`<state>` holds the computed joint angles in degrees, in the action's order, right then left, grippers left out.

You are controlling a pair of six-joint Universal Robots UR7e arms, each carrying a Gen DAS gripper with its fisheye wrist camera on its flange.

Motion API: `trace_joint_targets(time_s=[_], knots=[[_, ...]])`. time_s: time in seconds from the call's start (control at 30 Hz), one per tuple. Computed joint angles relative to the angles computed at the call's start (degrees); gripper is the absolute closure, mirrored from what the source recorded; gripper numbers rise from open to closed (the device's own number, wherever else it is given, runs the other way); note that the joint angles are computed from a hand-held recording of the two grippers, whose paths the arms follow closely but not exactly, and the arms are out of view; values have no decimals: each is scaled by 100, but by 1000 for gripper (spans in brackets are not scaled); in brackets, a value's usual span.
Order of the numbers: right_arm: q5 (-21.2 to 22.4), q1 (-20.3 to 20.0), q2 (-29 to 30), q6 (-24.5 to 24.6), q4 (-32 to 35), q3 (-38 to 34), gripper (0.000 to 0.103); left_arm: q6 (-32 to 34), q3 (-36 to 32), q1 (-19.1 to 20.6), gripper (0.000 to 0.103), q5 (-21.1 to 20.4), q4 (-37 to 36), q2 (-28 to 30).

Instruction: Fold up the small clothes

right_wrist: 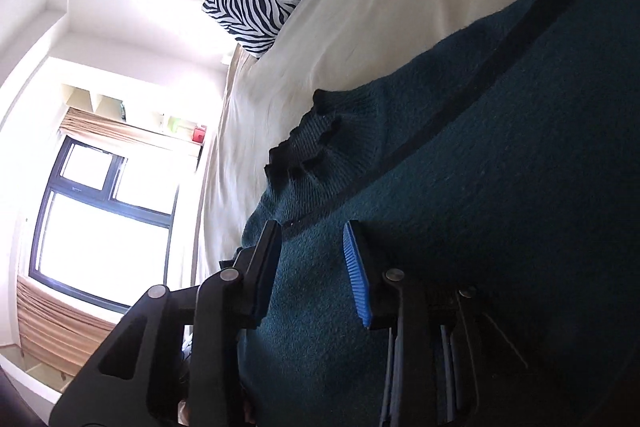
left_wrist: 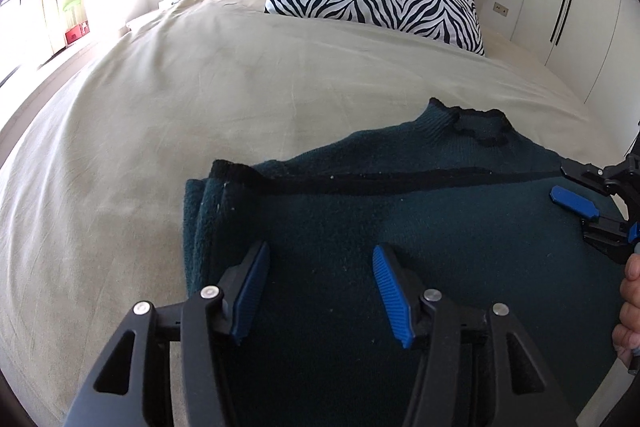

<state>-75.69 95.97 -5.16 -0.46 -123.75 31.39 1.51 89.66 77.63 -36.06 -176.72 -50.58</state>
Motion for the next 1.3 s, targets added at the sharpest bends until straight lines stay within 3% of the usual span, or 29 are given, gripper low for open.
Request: trace_joint_targets(time_s=[0.07, 0.13, 0.2, 0.37, 0.43, 0.5, 0.63, 0.87, 1.0, 1.03, 1.1, 1.3], knots=[[173, -163, -124, 214, -355, 122, 76, 53, 12, 2, 46, 3, -62, 11], [-153, -236, -311, 281, -790, 317, 76, 94, 21, 1, 46, 9, -126, 26], [-29, -407, -395, 442, -952, 315, 78, 105, 42, 4, 46, -14, -171, 25], [-1090, -398, -830, 573, -1674, 788, 75, 112, 39, 8, 46, -31, -172, 20], [-1101, -437, -1051, 762, -1877, 1112, 75, 140, 38, 4, 46, -21, -214, 33], [-1225, -415, -1361, 647, -2023, 1531, 74, 135, 33, 1, 46, -20, -209, 36], [-666, -316, -1971, 128, -1860, 2500, 74, -285, 255, -92, 46, -95, -28, -181], [399, -59, -2267, -211, -1436, 3853, 74, -1363, 1771, -599, 46, -1379, -490, -941], [176, -55, -2194, -217, -1212, 4218, 74, -1861, 2081, -618, 46, -1514, -376, -816], [216, -96, -2185, -226, -1246, 4257, 75, -1791, 2131, -616, 51, -1459, -505, -782], [359, -230, -2341, -207, -1440, 4478, 75, -1788, 2155, -623, 59, -1387, -434, -842], [314, -647, -2629, 388, -2317, 4486, 75, -1822, 2222, -560, 62, -1331, -227, -1043]])
